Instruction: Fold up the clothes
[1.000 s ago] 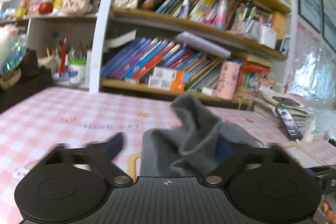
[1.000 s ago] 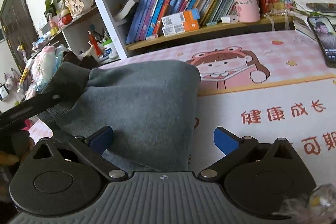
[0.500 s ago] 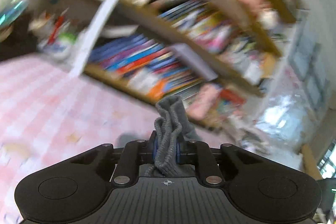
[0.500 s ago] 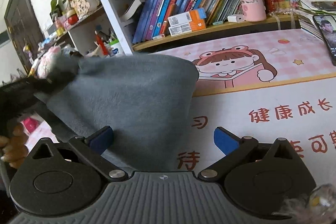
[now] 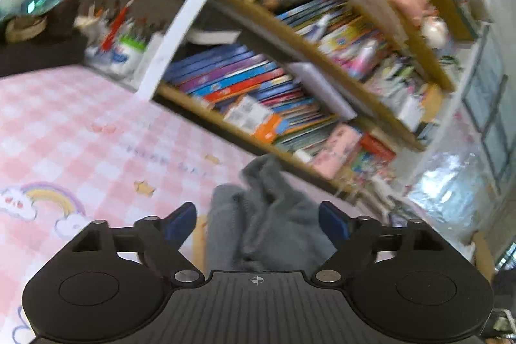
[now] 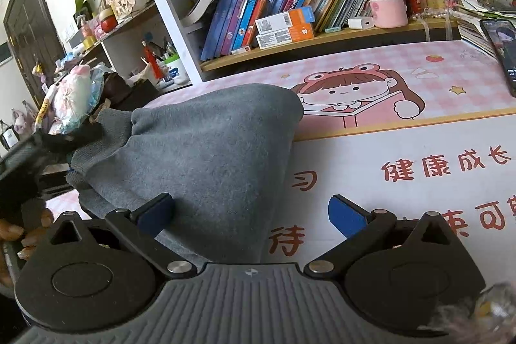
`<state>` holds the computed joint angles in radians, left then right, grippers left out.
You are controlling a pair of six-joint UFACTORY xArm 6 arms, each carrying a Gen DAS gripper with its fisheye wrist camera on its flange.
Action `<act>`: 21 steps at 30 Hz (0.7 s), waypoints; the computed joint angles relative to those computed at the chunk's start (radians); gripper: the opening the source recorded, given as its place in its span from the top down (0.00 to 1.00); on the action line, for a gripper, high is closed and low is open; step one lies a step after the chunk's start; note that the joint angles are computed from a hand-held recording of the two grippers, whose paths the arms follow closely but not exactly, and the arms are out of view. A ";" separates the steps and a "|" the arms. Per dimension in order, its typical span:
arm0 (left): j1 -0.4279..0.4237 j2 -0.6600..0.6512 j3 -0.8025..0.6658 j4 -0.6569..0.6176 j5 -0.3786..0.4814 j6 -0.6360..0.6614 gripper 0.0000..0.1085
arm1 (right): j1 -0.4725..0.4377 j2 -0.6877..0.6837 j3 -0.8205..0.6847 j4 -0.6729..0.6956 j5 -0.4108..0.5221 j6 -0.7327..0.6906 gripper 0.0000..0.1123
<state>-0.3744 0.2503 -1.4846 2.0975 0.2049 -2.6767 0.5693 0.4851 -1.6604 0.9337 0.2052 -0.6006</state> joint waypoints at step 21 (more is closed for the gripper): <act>0.057 0.112 -0.056 -0.476 -0.170 0.414 0.19 | -0.066 0.084 -0.169 0.195 0.305 0.020 0.21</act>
